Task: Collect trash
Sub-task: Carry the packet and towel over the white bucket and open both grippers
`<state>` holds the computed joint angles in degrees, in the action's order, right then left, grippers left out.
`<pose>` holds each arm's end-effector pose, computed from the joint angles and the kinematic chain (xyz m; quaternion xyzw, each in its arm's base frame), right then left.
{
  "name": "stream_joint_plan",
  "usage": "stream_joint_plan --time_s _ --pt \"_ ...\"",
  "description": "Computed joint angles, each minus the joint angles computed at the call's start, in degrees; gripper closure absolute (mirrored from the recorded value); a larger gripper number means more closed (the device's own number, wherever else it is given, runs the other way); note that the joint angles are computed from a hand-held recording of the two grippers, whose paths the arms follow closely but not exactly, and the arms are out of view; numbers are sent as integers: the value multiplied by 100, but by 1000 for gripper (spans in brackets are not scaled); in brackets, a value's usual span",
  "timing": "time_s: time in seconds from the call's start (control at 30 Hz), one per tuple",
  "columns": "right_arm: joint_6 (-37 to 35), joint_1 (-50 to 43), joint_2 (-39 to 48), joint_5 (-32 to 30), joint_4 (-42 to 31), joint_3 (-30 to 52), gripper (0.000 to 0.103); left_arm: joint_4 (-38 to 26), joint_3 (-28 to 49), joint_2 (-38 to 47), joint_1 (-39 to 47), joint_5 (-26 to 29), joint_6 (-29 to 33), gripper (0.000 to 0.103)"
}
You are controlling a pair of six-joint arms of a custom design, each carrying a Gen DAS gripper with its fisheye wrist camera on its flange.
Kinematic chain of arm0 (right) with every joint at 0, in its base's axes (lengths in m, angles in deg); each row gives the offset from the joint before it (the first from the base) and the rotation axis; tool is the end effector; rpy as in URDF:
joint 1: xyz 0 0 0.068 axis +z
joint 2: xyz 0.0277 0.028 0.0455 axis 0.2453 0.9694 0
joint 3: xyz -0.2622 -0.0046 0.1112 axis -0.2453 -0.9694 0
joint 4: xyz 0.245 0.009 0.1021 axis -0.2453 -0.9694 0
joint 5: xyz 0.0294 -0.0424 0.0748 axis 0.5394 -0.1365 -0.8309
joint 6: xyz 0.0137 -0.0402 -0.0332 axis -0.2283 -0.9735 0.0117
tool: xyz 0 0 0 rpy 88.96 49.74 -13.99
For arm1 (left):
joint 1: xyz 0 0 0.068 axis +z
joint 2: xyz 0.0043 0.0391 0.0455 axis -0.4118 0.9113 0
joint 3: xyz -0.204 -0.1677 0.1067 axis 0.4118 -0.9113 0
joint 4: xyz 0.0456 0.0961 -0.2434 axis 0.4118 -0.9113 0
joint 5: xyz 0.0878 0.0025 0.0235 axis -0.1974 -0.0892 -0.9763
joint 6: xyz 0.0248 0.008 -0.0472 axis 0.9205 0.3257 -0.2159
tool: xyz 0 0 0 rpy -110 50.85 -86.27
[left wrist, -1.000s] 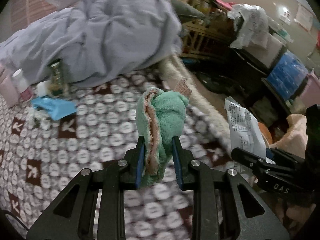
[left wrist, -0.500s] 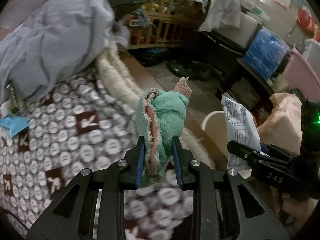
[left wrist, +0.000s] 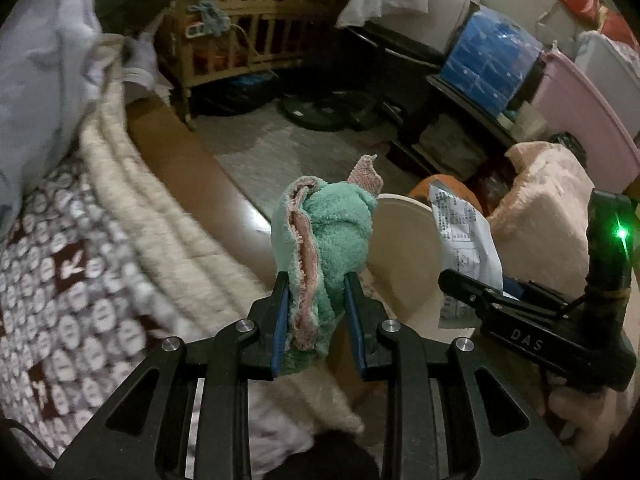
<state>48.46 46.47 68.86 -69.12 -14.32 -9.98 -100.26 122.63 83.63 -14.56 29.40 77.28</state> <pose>0.2033 0.1143 0.0861 0.2308 0.9229 0.0602 0.3022 0.3414 0.0384 0.1412 0.2940 0.9006 -0.2047 0.2463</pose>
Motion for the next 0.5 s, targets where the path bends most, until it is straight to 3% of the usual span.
stream_joint_plan --time_s 0.4,0.5 --pt "-212 -811 87 -282 560 -500 53 325 -196 65 -755 -219 -441 79" --pt "-219 -923 96 -238 555 -553 46 271 -154 137 -839 -118 -489 79"
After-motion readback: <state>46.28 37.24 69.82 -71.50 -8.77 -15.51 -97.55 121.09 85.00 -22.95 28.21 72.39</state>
